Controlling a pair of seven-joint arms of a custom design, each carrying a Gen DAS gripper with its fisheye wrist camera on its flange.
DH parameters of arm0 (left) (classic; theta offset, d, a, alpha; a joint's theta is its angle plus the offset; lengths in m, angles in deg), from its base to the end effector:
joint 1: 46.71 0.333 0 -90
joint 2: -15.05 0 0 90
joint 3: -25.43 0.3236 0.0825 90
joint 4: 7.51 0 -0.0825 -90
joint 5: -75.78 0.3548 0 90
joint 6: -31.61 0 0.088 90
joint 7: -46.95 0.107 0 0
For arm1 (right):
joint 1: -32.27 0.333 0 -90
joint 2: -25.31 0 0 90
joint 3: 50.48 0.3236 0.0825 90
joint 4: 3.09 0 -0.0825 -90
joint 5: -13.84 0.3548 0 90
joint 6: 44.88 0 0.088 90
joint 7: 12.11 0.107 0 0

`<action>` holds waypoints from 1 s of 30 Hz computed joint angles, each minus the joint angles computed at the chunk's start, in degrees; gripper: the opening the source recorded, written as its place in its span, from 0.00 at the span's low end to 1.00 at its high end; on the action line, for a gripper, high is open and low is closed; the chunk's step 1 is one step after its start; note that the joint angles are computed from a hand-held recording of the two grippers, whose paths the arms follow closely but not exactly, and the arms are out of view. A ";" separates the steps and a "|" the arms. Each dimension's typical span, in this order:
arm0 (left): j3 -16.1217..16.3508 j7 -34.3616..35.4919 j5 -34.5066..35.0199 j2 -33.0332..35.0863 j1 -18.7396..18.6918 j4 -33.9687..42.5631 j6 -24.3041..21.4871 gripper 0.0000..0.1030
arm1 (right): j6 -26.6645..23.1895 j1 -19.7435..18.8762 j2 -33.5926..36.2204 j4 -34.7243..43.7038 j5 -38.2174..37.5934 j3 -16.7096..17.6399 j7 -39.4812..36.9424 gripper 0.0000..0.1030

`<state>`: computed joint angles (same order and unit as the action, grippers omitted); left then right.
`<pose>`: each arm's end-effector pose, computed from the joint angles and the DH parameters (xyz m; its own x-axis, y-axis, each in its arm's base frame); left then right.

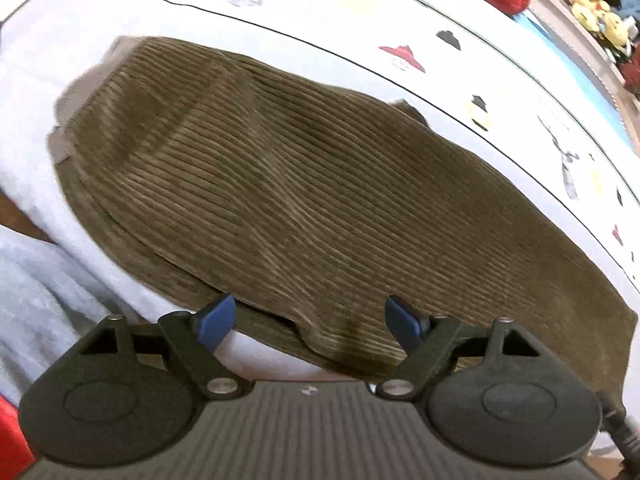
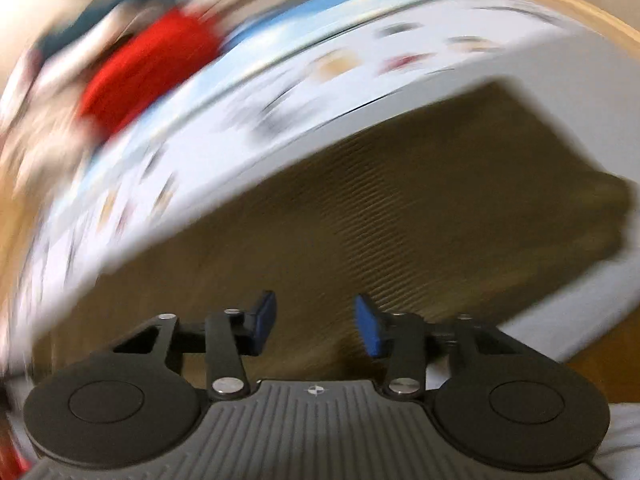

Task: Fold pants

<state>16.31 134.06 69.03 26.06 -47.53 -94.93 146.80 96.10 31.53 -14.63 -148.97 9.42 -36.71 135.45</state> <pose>0.6115 -0.1046 0.5894 -0.1030 -0.9816 0.1606 -0.9589 0.0551 -0.2783 0.3446 0.0976 0.5710 -0.5643 -0.7529 -0.3386 -0.5831 0.6539 -0.4822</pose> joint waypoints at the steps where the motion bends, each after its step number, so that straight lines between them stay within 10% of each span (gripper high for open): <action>1: 0.35 -0.53 0.06 0.04 0.29 0.12 0.35 0.83 | -0.21 1.69 3.22 1.83 -0.77 0.21 -3.48 0.42; 6: 2.20 -4.57 0.59 1.16 2.61 2.77 0.57 0.83 | -9.93 7.98 13.45 8.84 -7.70 1.54 -17.66 0.45; 10: 3.50 -6.38 0.66 3.49 5.66 7.34 1.97 0.83 | -12.45 9.65 13.00 11.36 -4.87 -0.50 -14.71 0.47; 17: 3.08 -4.46 -0.28 14.14 10.70 23.73 -5.55 0.84 | 1.89 5.87 16.00 12.76 -7.43 2.67 -0.77 0.47; 22: 0.89 -3.09 -4.78 18.21 13.63 27.72 -6.67 0.82 | 0.92 10.01 23.71 17.45 -5.14 0.39 -0.13 0.46; 27: 0.20 -3.29 -4.00 23.71 12.61 33.68 -10.43 0.51 | -0.86 12.66 26.44 19.36 -5.35 -1.74 1.64 0.46; 30: 0.68 -3.96 -1.80 24.48 11.59 33.62 -8.45 0.06 | -1.97 13.75 26.23 19.51 -5.25 -2.83 0.92 0.46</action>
<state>16.99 130.10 67.22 50.54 -35.94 -61.30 138.34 94.13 45.28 11.60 -129.46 4.17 -39.54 136.37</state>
